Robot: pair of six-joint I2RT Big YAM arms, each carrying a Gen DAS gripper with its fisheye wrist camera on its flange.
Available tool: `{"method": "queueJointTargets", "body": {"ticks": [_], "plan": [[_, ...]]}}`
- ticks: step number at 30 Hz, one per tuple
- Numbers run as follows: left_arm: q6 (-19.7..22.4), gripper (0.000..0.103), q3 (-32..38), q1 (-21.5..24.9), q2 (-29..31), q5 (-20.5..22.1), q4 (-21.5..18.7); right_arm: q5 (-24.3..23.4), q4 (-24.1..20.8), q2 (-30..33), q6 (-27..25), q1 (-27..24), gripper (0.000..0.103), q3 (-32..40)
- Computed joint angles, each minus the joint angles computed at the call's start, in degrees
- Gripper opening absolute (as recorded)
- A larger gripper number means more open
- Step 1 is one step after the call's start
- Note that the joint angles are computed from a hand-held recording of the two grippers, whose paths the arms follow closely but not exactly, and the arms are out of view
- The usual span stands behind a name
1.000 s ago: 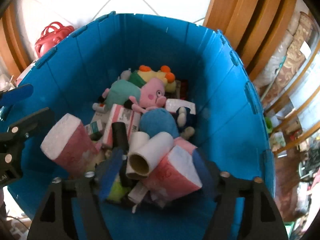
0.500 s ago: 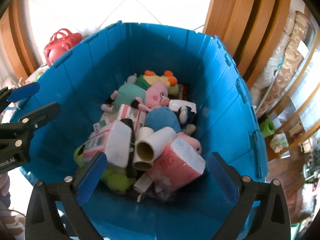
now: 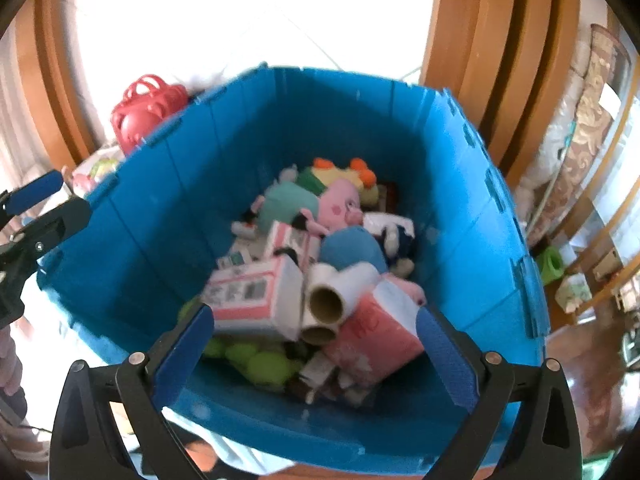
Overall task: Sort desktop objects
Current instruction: 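Move both tools back over the table pile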
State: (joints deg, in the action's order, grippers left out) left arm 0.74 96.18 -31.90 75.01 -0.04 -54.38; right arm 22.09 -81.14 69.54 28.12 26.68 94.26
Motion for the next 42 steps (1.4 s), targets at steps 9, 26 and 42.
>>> {"method": "queueJointTargets", "body": {"ticks": [9, 26, 42], "plan": [[0.8, 0.078, -3.7, 13.0, -3.4, 7.0, 0.7, 4.9, 5.1, 5.2, 2.4, 7.3, 0.103, 7.6], [16.8, 0.078, 0.8, 44.4, 11.1, 17.6, 1.0, 9.8, 5.1, 37.8, 6.2, 18.8, 0.103, 47.3], [23.8, 0.078, -1.5, 44.6, 21.8, 16.7, -6.2, -0.1, 0.0, 50.9, 18.2, 16.9, 0.103, 44.4]]}}
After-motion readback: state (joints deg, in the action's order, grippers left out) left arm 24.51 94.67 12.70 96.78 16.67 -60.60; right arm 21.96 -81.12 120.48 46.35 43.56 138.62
